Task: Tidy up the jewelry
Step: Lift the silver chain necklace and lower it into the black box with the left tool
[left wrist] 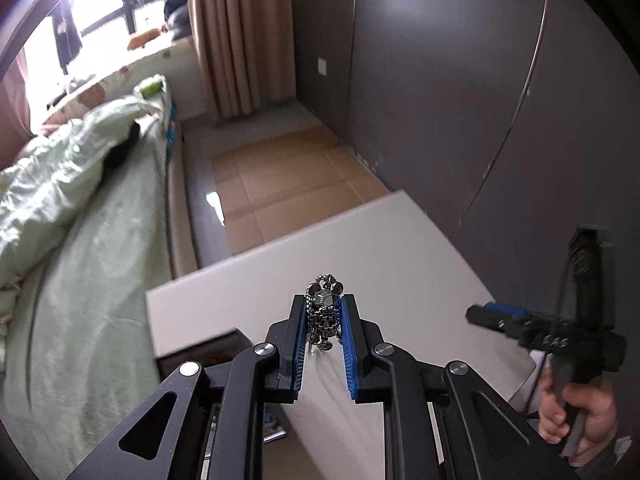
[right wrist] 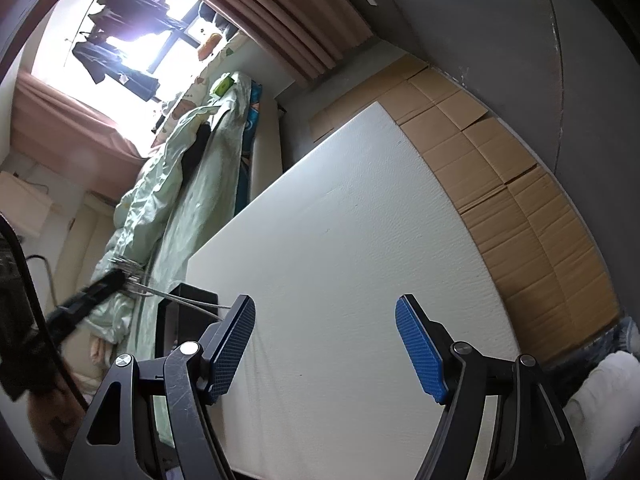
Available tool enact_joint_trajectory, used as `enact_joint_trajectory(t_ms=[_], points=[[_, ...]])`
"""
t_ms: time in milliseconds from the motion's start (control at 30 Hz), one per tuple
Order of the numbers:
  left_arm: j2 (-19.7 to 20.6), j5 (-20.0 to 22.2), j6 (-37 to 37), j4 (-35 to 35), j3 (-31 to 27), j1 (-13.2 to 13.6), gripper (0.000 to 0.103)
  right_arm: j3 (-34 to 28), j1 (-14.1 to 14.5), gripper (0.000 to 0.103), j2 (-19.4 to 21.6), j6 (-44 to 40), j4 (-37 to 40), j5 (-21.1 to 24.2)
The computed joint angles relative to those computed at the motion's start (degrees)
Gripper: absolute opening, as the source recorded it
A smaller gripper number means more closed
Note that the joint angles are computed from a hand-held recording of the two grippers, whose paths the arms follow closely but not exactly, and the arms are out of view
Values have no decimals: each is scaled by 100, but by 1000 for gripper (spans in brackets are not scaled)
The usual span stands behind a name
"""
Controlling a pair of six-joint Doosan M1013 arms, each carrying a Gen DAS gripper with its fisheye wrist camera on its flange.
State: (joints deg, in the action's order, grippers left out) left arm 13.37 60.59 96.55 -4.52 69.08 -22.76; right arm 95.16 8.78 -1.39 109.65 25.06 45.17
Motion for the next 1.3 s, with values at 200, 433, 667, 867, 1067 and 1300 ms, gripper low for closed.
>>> enact_joint_trajectory(t_ms=[200, 433, 667, 867, 1067, 1300], points=[[-208, -159, -62, 213, -49, 31, 17, -19, 61, 73, 38, -133, 164, -40], [-395, -276, -144, 474, -75, 148, 17, -126, 230, 73, 142, -92, 197, -19], [-492, -338, -111, 494, 7, 340, 17, -322, 473, 89, 273, -46, -19, 13], [-434, -317, -27, 352, 110, 514, 17, -468, 692, 100, 339, 84, -351, 57], [-280, -272, 1, 137, 266, 648, 17, -604, 842, 103, 408, 150, -660, 124], [-199, -277, -173, 91, 496, 649, 18, -644, 843, 103, 452, 175, -606, 193]])
